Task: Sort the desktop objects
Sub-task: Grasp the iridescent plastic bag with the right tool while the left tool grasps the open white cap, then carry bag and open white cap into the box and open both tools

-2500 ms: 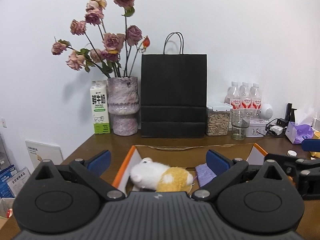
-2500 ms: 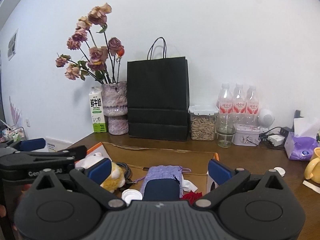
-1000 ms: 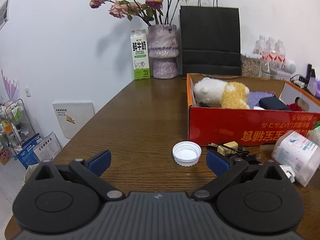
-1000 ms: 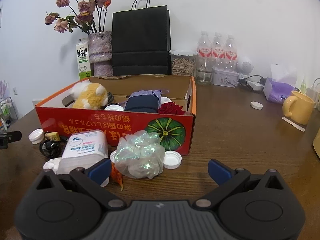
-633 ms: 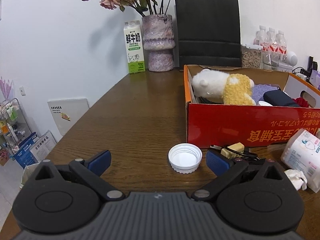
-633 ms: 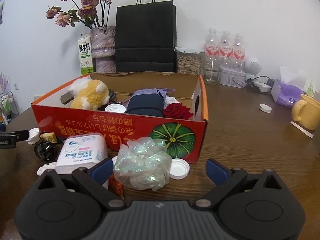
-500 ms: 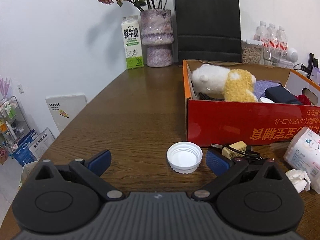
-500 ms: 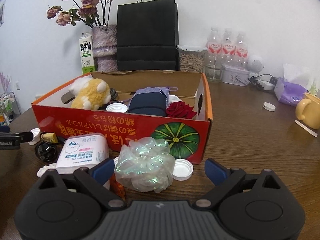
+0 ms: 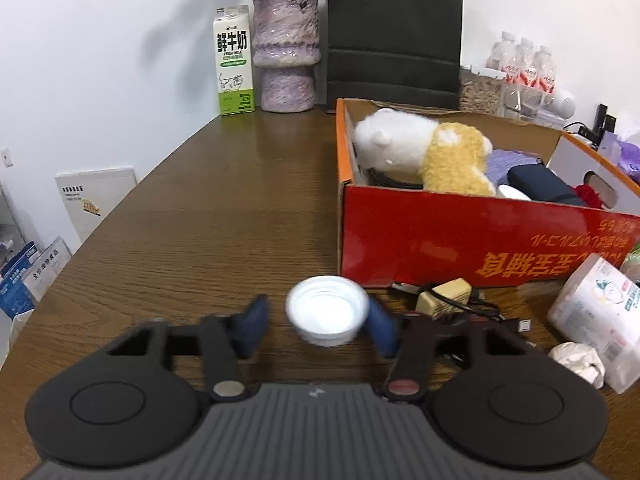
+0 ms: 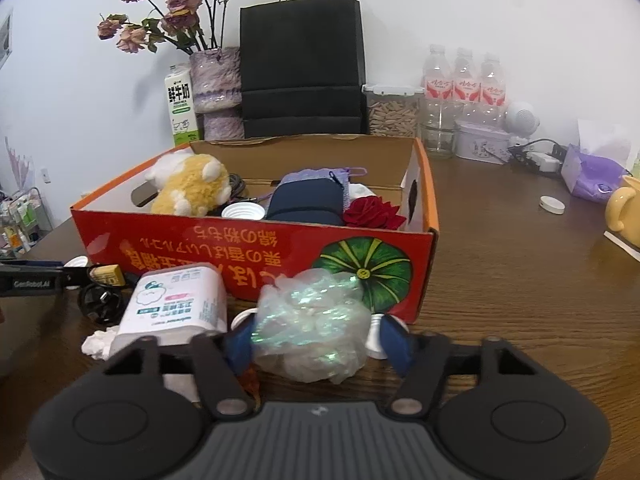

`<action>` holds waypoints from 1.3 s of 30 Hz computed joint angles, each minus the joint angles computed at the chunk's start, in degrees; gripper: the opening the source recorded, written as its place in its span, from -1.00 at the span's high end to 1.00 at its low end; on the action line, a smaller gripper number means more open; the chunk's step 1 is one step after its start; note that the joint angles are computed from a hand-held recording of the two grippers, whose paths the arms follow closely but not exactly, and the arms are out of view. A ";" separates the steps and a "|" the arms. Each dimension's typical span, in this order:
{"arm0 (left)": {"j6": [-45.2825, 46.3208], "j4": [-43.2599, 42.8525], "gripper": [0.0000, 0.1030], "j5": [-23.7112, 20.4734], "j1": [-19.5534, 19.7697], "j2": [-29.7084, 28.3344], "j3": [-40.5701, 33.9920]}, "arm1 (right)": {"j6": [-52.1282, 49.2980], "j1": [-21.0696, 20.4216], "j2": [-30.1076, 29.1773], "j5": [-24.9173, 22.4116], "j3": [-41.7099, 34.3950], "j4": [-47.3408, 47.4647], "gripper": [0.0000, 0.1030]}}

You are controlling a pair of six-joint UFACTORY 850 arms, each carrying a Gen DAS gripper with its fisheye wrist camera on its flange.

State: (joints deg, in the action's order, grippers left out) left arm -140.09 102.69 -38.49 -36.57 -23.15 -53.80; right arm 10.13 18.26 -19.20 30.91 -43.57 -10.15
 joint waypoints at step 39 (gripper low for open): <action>-6.32 12.74 0.20 -7.58 -3.96 -3.75 -14.58 | -2.93 1.38 2.38 6.17 -6.79 2.16 0.17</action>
State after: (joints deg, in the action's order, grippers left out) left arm -146.42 115.43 -46.07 -40.53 -26.90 -68.38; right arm 7.19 19.63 -16.82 37.08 -50.36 -7.98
